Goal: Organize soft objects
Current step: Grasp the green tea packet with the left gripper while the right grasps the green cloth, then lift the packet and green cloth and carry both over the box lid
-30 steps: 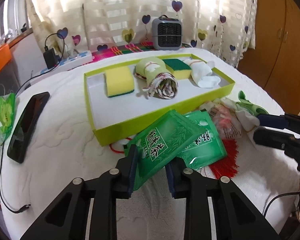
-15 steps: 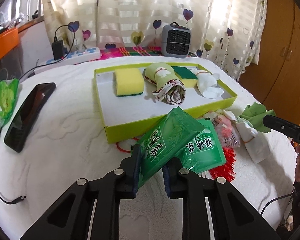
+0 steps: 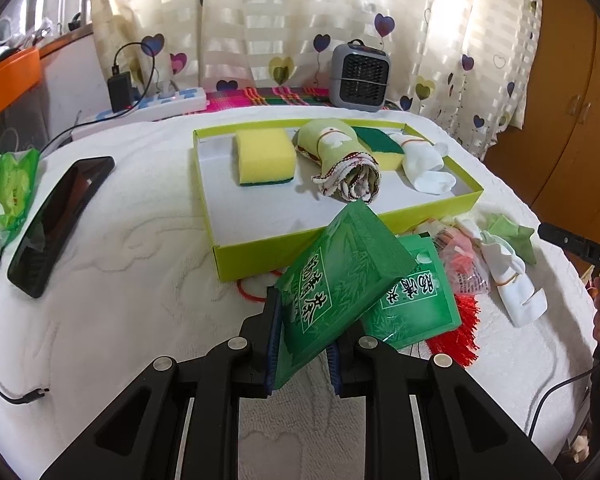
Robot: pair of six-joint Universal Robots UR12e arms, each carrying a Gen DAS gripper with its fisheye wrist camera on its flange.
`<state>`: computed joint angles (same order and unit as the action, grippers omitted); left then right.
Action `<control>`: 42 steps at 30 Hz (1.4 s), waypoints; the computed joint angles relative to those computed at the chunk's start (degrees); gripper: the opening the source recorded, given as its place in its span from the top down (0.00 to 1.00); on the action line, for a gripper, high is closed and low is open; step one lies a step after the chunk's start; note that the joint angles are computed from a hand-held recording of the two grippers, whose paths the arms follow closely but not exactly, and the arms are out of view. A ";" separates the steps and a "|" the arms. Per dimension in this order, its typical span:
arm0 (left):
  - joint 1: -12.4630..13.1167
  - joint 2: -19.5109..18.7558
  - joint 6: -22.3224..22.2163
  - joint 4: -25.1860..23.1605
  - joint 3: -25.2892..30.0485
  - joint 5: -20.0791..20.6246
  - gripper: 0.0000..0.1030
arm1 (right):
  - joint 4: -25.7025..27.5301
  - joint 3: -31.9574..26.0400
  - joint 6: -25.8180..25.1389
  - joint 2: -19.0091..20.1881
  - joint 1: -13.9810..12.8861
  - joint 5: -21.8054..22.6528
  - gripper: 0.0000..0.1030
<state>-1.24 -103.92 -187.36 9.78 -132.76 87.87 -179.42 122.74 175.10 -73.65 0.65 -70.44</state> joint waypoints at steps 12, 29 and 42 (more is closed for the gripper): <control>0.14 -0.33 -1.02 -0.79 0.52 0.53 0.82 | 5.73 -3.83 -12.00 2.82 2.21 -1.86 0.42; -0.78 -0.56 -1.81 0.26 0.93 1.45 0.90 | 6.74 -4.48 -11.59 3.46 2.13 -0.99 0.83; -0.93 0.46 -1.96 1.76 0.34 1.46 0.92 | 4.09 -3.10 -10.81 2.36 1.60 1.05 0.92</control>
